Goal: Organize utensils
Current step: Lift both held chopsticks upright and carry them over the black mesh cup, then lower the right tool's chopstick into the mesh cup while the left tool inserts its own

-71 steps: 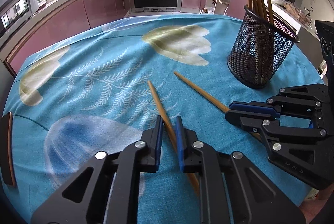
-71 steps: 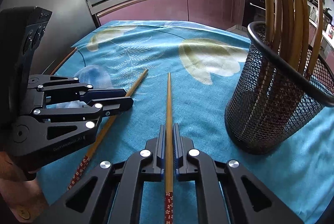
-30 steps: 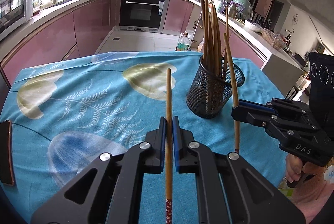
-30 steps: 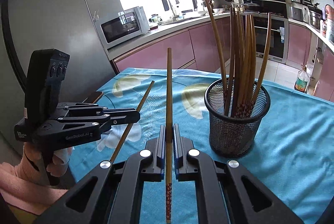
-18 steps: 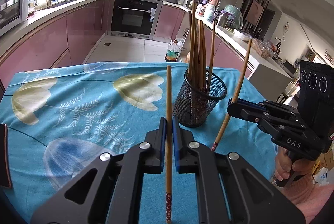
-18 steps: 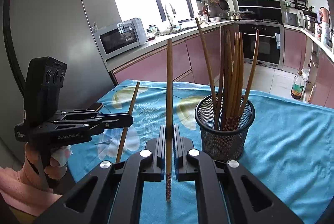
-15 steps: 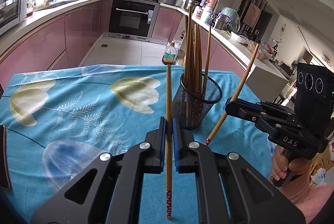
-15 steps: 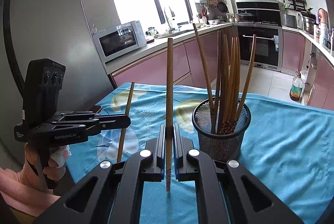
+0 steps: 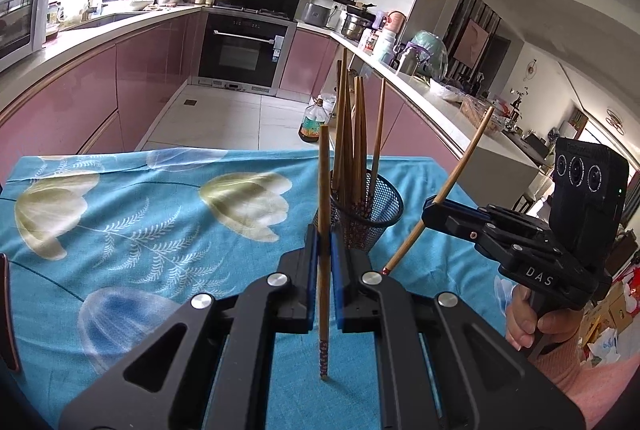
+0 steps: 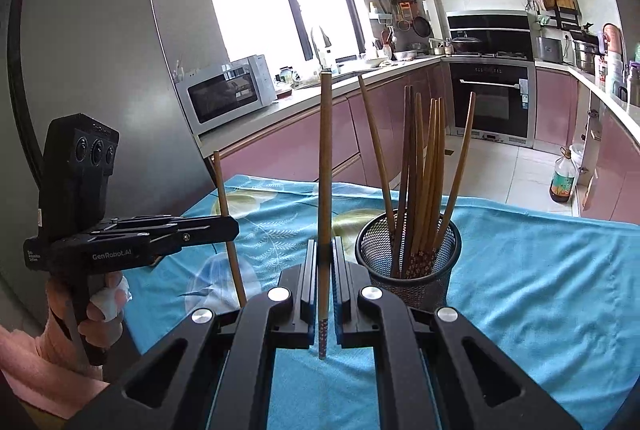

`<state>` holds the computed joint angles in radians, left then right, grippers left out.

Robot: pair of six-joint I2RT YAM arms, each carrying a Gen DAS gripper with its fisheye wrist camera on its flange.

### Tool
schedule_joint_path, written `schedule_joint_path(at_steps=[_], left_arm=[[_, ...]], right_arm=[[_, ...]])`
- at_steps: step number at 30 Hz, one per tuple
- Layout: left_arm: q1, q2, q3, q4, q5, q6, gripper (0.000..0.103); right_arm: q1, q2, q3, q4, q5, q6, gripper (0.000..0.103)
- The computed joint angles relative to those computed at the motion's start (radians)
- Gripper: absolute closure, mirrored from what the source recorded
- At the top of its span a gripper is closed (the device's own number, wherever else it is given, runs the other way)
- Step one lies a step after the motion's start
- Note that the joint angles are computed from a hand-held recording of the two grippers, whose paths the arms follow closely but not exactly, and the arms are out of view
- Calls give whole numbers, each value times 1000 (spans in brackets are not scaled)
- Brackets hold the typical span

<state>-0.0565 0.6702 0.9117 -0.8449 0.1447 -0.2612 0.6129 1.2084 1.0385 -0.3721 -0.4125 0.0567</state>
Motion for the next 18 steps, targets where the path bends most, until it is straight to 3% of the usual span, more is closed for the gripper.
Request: schedule_joint_path(at_steps=[10,18], left_arm=[[-75,28,21,14,-88,-19,96],[-79,39,29,21,-92,-18,96]], right_arm=[[-6,-5,-1,4,0,2,97],[-2,-5,14,2,18,1,97]])
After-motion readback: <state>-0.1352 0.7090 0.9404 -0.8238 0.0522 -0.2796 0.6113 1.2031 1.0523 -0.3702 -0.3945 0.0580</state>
